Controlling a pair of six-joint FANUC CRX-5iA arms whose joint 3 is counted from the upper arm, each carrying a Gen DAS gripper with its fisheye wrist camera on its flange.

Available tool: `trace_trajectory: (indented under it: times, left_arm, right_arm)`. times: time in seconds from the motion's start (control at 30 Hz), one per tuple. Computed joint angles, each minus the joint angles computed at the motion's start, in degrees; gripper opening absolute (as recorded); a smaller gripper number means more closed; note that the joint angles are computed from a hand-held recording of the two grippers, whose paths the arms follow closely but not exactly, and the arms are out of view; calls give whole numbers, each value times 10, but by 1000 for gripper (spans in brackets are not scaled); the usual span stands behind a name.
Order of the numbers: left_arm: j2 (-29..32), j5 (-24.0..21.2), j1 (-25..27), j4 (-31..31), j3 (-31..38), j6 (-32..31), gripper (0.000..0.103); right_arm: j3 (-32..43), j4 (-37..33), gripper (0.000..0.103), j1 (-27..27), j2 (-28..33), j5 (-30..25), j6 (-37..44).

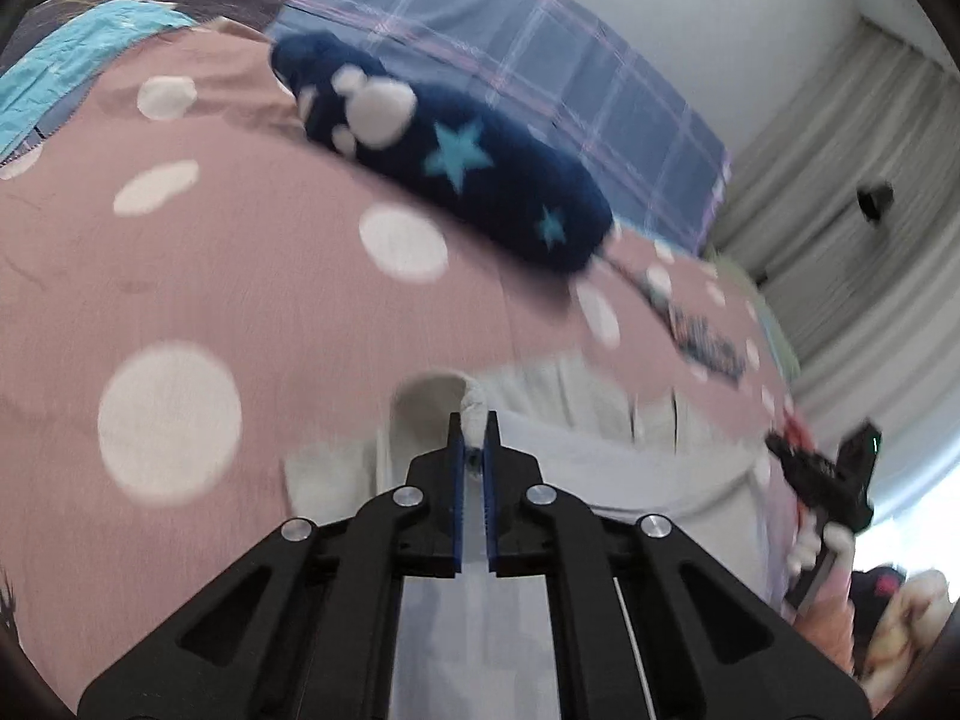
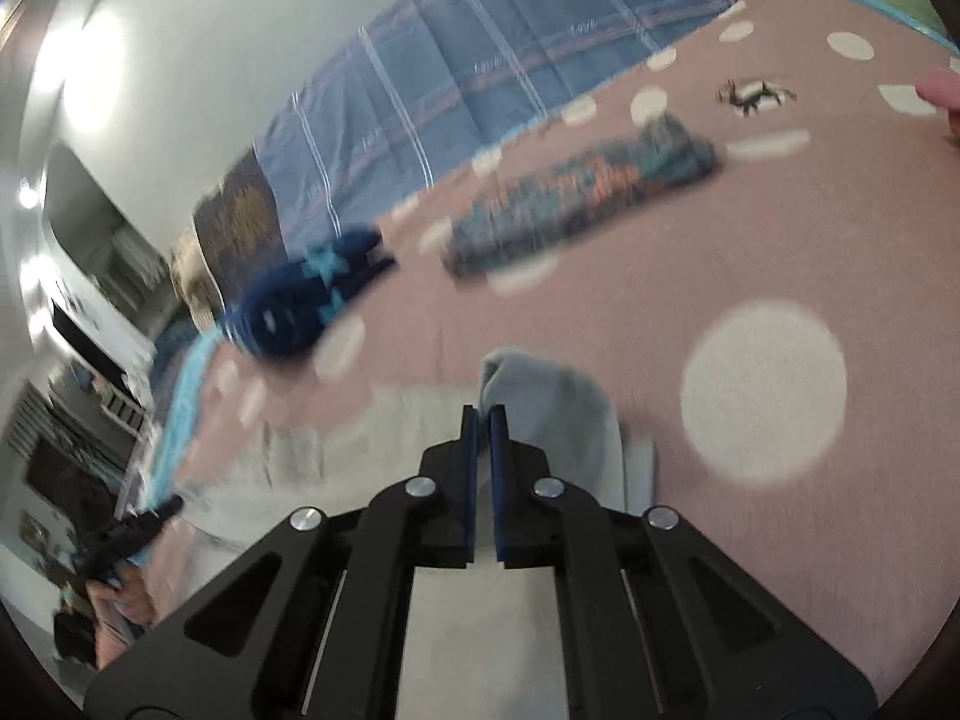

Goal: Fold small clothes

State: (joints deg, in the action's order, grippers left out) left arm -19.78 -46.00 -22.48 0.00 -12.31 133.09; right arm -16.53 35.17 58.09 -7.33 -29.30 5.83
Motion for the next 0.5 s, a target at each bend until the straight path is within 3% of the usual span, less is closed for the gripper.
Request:
trace_trajectory:
  times: [0.07, 0.1, 0.13, 0.17, 0.23, 0.3, 0.33, 0.43, 0.47, 0.5]
  left_arm:
    - [16, -6, -1, -41, 23, 35, 7]
    - [32, -31, -15, -93, 51, 72, 11]
    - [41, -46, -23, -116, 66, 83, 21]
    - [47, -60, -28, -133, 77, 88, 31]
    - [50, -72, -37, -155, 85, 88, 41]
    - [50, -76, -33, -146, 83, 57, 46]
    - [52, -77, -24, -124, 78, 26, 54]
    - [79, -95, -6, -83, 82, -32, 56]
    - [92, -107, -4, -78, 90, -41, 55]
    - [103, -114, -1, -72, 96, -49, 47]
  right_arm:
    - [-3, 54, 11, -15, 9, 5, -58]
    - [15, 61, 23, -17, 27, -31, -56]
    - [29, 50, 36, -16, 36, -56, -40]
    - [40, 32, 37, -15, 43, -73, -24]
    - [37, 2, 41, -19, 37, -56, 8]
    - [31, 10, 49, -20, 33, -60, 18]
    - [33, 9, 52, -20, 34, -66, 27]
    - [76, -69, 62, -29, 56, -95, 121]
    - [100, -108, 63, -36, 70, -106, 158]
    - [109, -126, 65, -41, 77, -108, 175]
